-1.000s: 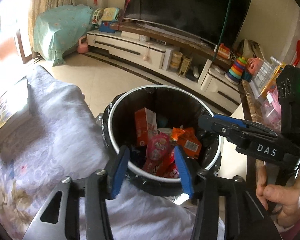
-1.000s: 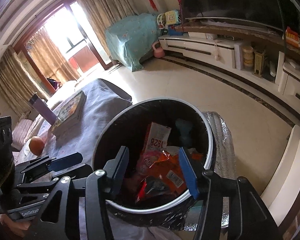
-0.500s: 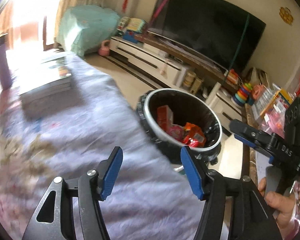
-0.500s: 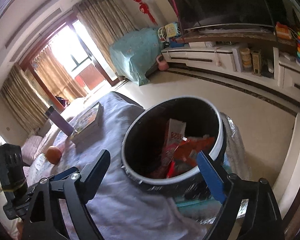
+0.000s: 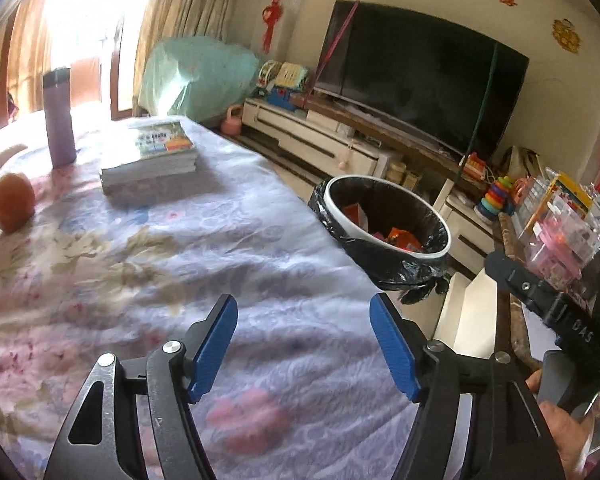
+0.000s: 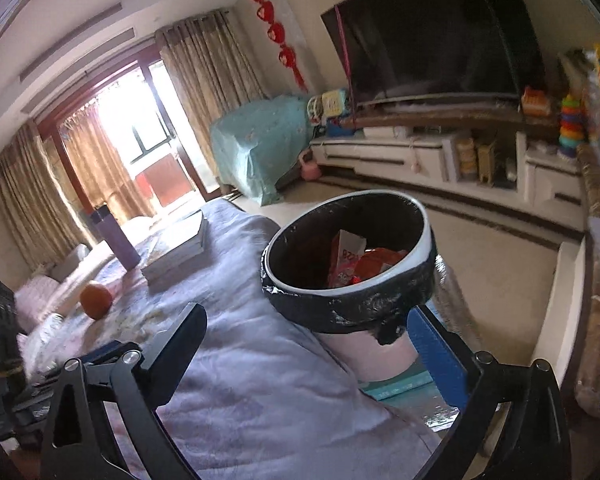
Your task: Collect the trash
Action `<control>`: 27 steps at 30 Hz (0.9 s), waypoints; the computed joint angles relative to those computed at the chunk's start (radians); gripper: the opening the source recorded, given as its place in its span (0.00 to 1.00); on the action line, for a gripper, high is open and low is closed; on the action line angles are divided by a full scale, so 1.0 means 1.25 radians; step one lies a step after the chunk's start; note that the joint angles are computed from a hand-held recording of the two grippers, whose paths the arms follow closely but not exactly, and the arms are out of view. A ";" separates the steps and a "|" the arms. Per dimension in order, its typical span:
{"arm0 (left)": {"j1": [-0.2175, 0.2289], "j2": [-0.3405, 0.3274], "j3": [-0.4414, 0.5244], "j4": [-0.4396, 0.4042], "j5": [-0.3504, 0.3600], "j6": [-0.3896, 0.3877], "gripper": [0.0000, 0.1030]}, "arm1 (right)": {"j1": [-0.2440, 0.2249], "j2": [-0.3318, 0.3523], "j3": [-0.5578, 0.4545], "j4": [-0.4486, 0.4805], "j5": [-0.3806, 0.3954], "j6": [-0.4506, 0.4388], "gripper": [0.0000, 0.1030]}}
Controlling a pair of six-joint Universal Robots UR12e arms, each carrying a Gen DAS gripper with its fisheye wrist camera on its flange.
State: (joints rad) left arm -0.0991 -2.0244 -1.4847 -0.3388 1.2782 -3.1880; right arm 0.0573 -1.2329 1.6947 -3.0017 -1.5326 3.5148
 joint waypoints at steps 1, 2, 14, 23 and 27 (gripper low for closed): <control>0.000 0.010 -0.016 0.026 0.005 0.003 0.69 | 0.004 -0.001 0.001 -0.003 -0.015 -0.012 0.98; 0.000 0.017 -0.028 0.049 0.007 0.002 0.71 | 0.009 -0.003 0.001 -0.009 -0.030 -0.024 0.98; -0.013 0.052 -0.131 0.323 0.150 -0.013 0.99 | 0.054 0.005 0.013 -0.190 -0.210 -0.145 1.00; -0.048 0.044 -0.141 0.367 0.261 0.022 0.99 | 0.059 0.017 0.017 -0.180 -0.227 -0.151 1.00; -0.049 0.037 -0.137 0.379 0.269 0.023 0.99 | 0.059 0.018 0.019 -0.185 -0.226 -0.151 1.00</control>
State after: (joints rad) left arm -0.1608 -1.9779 -1.6555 0.1350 1.6149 -3.1594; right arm 0.1310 -1.2109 1.7182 -3.2325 -1.8149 3.3262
